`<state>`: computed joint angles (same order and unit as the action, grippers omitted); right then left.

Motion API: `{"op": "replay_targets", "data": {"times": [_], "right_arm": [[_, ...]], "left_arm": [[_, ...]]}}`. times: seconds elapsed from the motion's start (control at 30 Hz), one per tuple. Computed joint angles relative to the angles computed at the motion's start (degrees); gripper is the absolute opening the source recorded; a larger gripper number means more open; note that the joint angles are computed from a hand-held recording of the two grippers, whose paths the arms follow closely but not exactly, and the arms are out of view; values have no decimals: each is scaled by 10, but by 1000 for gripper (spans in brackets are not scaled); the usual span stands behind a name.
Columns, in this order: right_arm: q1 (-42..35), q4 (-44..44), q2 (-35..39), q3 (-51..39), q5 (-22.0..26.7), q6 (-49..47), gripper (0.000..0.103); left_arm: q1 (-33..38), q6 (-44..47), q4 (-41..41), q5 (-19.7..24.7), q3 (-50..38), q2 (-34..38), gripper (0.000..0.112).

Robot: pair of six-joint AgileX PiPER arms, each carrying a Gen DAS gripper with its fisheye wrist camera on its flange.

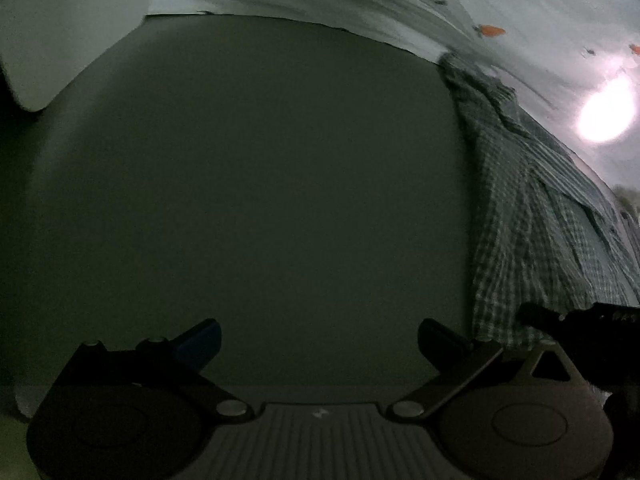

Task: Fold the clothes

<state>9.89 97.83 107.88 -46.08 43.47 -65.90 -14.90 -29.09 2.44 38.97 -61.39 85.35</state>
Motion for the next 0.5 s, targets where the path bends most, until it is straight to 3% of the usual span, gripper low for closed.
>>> {"op": "replay_targets", "data": {"times": [0.2, 0.5], "right_arm": [[-59, -68, -90, 37, -43, -16, 1], [-157, -198, -103, 38, -74, 4, 1]], "left_arm": [[-35, 14, -19, -7, -44, 50, 103], [-120, -5, -7, 34, -158, 152, 103]]}}
